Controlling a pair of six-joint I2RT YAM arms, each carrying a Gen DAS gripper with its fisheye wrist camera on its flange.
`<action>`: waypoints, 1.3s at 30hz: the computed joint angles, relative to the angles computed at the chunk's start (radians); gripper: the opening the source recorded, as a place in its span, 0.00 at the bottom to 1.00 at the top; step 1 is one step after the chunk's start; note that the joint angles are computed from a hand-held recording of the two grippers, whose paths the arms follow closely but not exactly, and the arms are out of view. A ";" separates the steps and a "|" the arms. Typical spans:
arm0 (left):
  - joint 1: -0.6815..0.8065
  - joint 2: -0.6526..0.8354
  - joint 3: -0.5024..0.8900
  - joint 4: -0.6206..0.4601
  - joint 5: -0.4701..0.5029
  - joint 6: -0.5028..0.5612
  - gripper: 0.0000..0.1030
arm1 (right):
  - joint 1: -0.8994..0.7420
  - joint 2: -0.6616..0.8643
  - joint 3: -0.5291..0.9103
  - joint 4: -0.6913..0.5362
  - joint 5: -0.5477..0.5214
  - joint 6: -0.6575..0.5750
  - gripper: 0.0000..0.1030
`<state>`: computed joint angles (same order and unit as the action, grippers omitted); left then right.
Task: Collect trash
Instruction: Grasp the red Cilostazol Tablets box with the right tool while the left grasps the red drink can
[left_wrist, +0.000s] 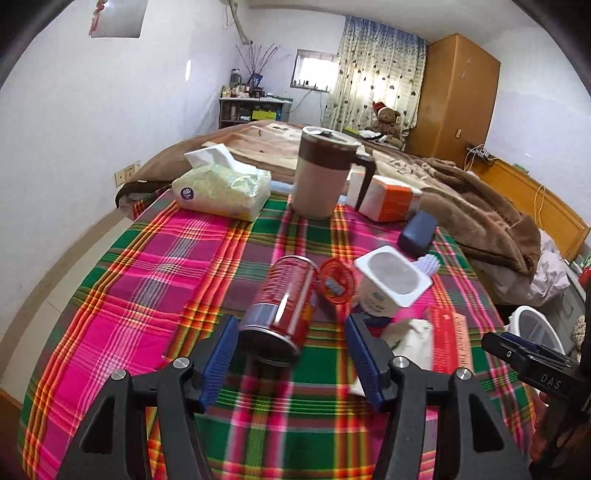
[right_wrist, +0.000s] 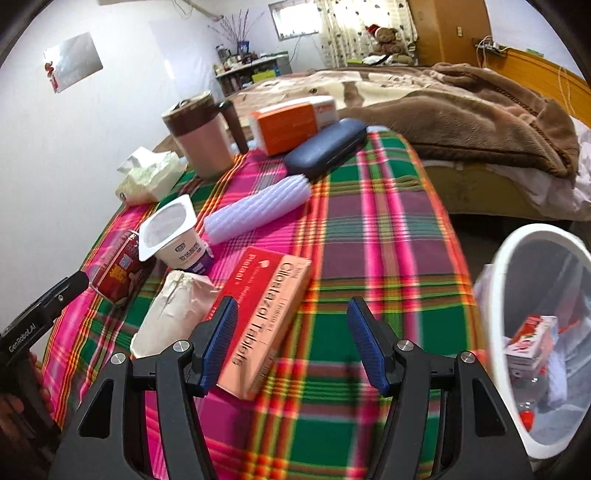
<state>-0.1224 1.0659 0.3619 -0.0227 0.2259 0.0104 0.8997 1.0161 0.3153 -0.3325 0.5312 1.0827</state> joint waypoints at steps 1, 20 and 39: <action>0.007 0.016 0.002 0.009 0.006 0.006 0.60 | -0.014 0.035 0.008 0.026 -0.014 -0.011 0.61; 0.032 0.392 0.173 0.088 0.047 0.078 0.67 | -0.107 0.394 0.186 0.119 -0.082 -0.083 0.72; -0.017 0.522 0.248 0.102 -0.037 0.069 0.68 | 0.005 0.416 0.216 -0.048 0.010 -0.016 0.73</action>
<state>-0.1392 1.5876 0.6095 0.0796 0.1892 0.0793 0.9051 1.4326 0.5311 -0.3805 0.5415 1.0662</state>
